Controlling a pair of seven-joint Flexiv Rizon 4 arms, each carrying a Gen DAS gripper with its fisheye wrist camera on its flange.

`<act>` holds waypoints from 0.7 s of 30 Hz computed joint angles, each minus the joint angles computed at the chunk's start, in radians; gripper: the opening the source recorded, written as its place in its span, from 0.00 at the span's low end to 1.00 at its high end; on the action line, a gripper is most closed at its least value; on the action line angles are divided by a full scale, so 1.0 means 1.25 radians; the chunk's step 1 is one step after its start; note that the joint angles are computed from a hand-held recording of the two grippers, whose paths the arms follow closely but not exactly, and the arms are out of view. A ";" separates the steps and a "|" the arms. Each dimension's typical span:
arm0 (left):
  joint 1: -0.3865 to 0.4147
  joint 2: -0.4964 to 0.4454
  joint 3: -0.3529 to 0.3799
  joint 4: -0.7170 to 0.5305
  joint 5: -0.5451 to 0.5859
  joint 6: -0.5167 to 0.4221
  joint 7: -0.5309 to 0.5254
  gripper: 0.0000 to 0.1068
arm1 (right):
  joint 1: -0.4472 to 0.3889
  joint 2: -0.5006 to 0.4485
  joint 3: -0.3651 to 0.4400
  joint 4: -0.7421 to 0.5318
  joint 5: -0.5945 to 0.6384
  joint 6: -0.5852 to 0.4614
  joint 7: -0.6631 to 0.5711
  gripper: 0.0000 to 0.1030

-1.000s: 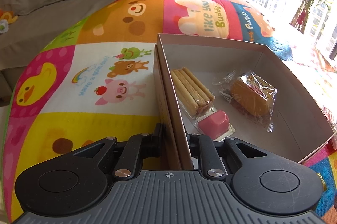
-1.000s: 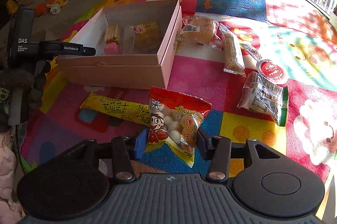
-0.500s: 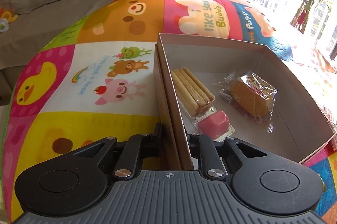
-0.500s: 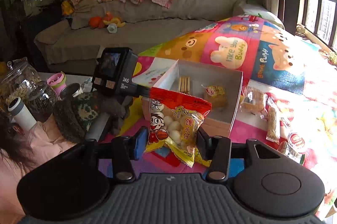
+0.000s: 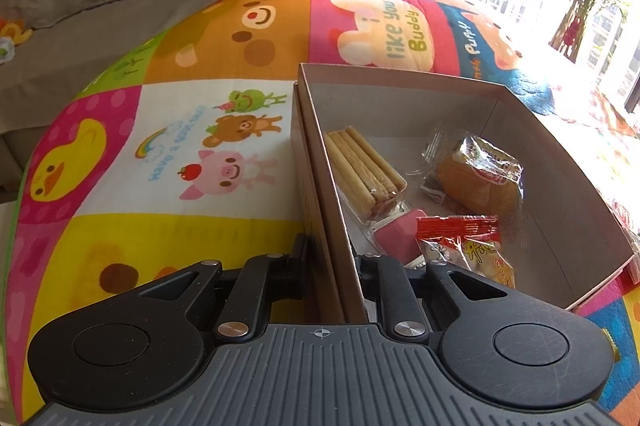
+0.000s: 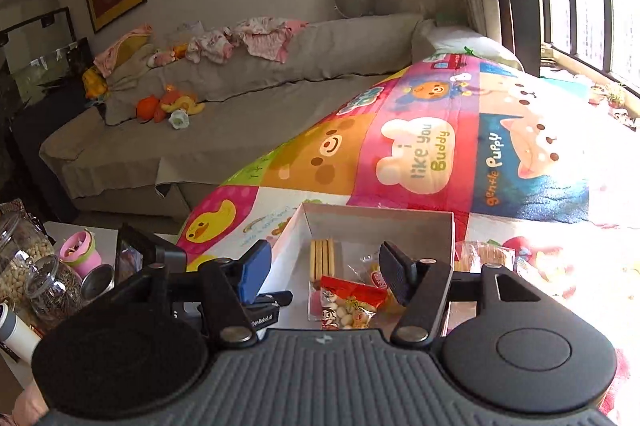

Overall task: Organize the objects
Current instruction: 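Grasp the red snack bag with the right tool and place it in the box, then grasp the yellow cheese stick on the mat with the right tool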

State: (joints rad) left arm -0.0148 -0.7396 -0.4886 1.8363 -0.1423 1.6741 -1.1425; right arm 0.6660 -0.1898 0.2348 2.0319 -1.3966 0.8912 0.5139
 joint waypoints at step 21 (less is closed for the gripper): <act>-0.005 0.001 0.005 -0.001 0.001 0.000 -0.002 0.16 | 0.082 -0.104 -0.001 0.045 0.197 0.032 -0.329 0.65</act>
State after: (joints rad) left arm -0.0212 -0.7384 -0.4822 1.8351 -0.1413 1.6738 -1.1446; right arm 0.7691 -0.3202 0.2338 2.0885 -1.1500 0.9314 0.1028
